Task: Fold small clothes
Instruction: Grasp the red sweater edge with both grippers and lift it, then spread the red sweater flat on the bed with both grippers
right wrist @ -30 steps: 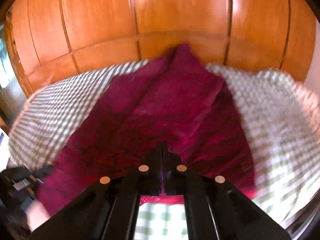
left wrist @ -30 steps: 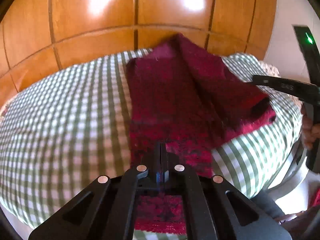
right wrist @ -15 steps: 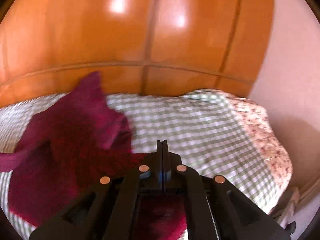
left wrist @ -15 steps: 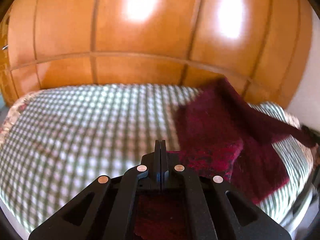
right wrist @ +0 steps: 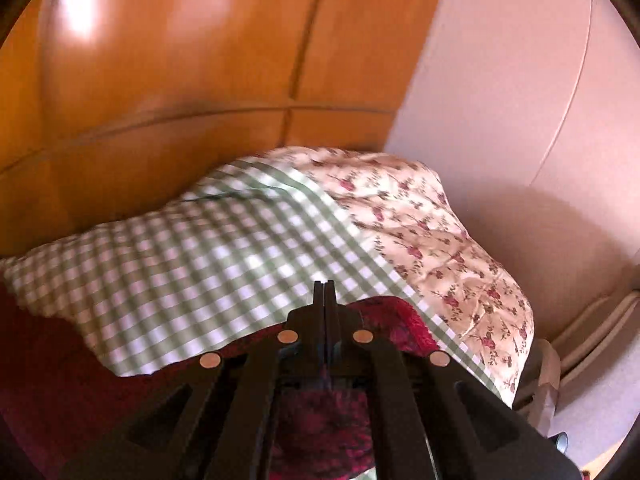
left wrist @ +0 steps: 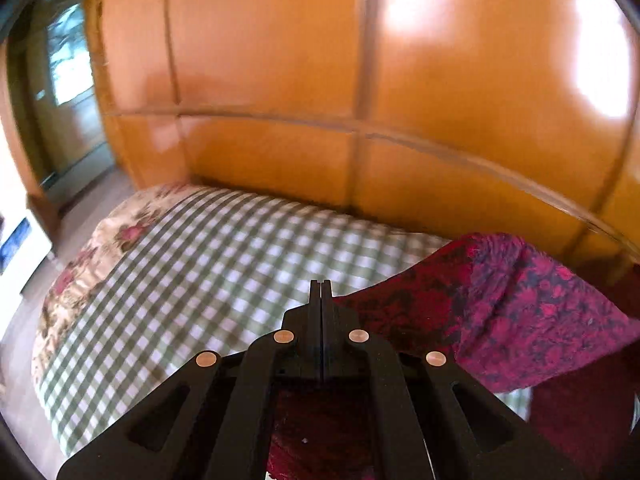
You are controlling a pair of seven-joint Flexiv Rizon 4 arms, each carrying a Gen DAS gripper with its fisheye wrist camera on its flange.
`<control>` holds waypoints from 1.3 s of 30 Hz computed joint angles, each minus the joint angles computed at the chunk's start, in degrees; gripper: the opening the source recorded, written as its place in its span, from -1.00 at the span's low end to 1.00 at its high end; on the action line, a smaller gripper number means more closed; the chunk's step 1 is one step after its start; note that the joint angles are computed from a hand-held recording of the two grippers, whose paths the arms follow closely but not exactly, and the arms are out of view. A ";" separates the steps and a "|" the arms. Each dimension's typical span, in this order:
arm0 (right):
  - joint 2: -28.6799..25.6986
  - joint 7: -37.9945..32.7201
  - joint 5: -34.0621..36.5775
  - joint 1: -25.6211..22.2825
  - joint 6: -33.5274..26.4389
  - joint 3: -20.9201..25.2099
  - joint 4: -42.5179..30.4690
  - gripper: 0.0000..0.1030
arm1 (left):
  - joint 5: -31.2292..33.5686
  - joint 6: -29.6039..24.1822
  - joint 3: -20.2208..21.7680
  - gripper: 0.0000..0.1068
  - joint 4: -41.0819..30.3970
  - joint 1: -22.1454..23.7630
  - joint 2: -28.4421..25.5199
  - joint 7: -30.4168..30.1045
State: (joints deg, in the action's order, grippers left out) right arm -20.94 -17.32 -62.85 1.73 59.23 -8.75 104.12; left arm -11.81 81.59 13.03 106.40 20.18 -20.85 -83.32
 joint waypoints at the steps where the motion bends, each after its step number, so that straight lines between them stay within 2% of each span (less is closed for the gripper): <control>1: -0.73 -0.17 0.69 -0.20 0.10 -0.04 -0.66 -1.00 | 0.47 -1.15 1.83 -1.00 -1.22 -0.96 -0.96 -1.70; 3: -0.93 0.61 -0.01 -0.16 0.18 -0.59 -0.86 -0.98 | 1.28 -2.63 3.40 -1.00 -2.67 -1.20 -2.26 -4.84; 4: -0.90 0.70 -0.18 -0.39 1.19 -0.59 -0.69 -0.97 | 1.87 -3.17 4.04 -0.82 -2.96 -1.32 -2.45 -5.90; 5: -0.47 1.17 -0.92 -0.63 2.50 -0.71 -0.01 -0.67 | 2.01 -3.70 3.91 -0.61 -2.69 -1.03 -2.29 -6.38; 6: -0.04 2.17 -1.90 -0.62 3.38 -0.85 0.69 -0.08 | 1.66 -3.44 3.16 -0.03 -1.88 -0.34 -1.90 -6.40; 7: 0.68 3.63 -3.64 -0.72 4.64 -1.12 1.60 0.10 | 1.37 -1.50 2.47 0.36 -0.25 0.18 -1.18 -6.49; 8: 1.98 5.40 -6.29 -0.92 6.19 -1.28 3.25 0.14 | 0.12 2.22 1.15 0.38 2.38 0.89 -0.11 -5.39; 9: 2.72 5.39 -6.80 -1.36 7.17 -0.65 4.25 0.14 | -4.25 4.65 0.83 0.38 4.37 0.00 0.31 -1.60; 10: 3.64 4.80 -6.45 -2.17 9.36 0.28 5.69 0.15 | -11.85 6.30 -1.35 0.38 7.45 -0.15 1.69 5.92; 12: 5.92 3.04 -4.70 -3.52 14.34 2.10 9.33 0.21 | -30.52 9.18 -10.07 0.38 13.41 2.10 4.93 23.80; 14: 8.91 -0.23 -1.62 -4.85 19.59 4.45 14.38 0.25 | -49.18 7.12 -19.40 0.38 19.22 5.02 10.34 41.26; 15: 9.85 -5.71 4.85 -6.48 21.23 7.99 16.32 0.25 | -58.52 4.88 -24.07 0.38 21.95 6.86 13.11 49.83; 16: 10.65 -13.48 14.18 -8.44 22.64 12.66 18.20 0.26 | -65.05 2.90 -28.74 0.37 24.42 9.48 15.48 55.48; 17: 11.42 -21.21 23.52 -9.96 25.05 17.33 20.79 0.26 | -67.85 -1.39 -33.40 0.37 27.69 13.48 18.48 57.81; 19: 12.06 -35.25 42.18 -12.54 24.42 26.66 22.36 0.28 | -68.31 -9.66 -41.87 0.31 33.82 21.48 23.60 58.04; 20: 12.03 -42.44 51.51 -14.38 22.55 31.32 21.66 0.28 | -68.48 -13.71 -44.63 0.31 36.08 24.29 25.41 57.86; 21: 11.77 -49.22 60.85 -16.23 20.31 35.99 20.67 0.28 | -68.60 -17.99 -45.71 0.31 37.91 25.50 26.82 57.41; 23: 10.62 -57.35 72.38 -16.77 17.62 39.90 19.29 0.28 | -69.60 -23.85 -44.63 0.31 40.96 23.36 28.06 56.64; 27: 7.13 -61.54 81.18 -15.58 15.03 41.18 17.05 0.25 | -73.47 -27.10 -42.71 0.30 42.88 17.91 27.91 57.28; 28: 6.85 -62.65 82.81 -15.15 15.62 41.21 16.86 0.23 | -74.46 -26.36 -42.67 0.04 43.05 16.26 28.15 58.18; 29: 6.71 -63.84 84.09 -14.65 15.99 41.15 16.59 0.07 | -73.12 -26.76 -42.35 -0.17 42.81 15.49 27.81 57.66; 30: 6.66 -65.17 85.63 -14.50 15.35 41.27 15.95 -0.19 | -71.40 -27.74 -41.76 -0.52 42.51 15.09 27.26 56.96; 31: 6.79 -65.66 86.23 -13.80 14.64 40.84 15.63 -0.29 | -70.19 -27.61 -41.49 -0.59 42.21 14.40 26.64 56.23; 33: 7.74 -63.83 82.38 -9.78 14.86 37.63 16.78 -0.54 | -70.57 -25.04 -40.96 -0.72 42.63 11.98 27.40 57.58; 35: 9.89 -63.02 80.76 -7.33 14.62 35.44 17.83 -0.65 | -69.93 -24.49 -39.47 -0.76 42.68 10.63 28.38 57.49; 39: 16.54 -66.61 83.51 -5.60 14.09 34.46 19.89 -0.74 | -68.92 -26.23 -35.06 -0.79 42.95 8.48 31.59 58.35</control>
State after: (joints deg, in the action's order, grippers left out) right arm -4.40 -83.92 20.66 -3.88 73.33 25.71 124.01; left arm -80.73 55.36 -22.03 149.35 28.65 10.74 -24.98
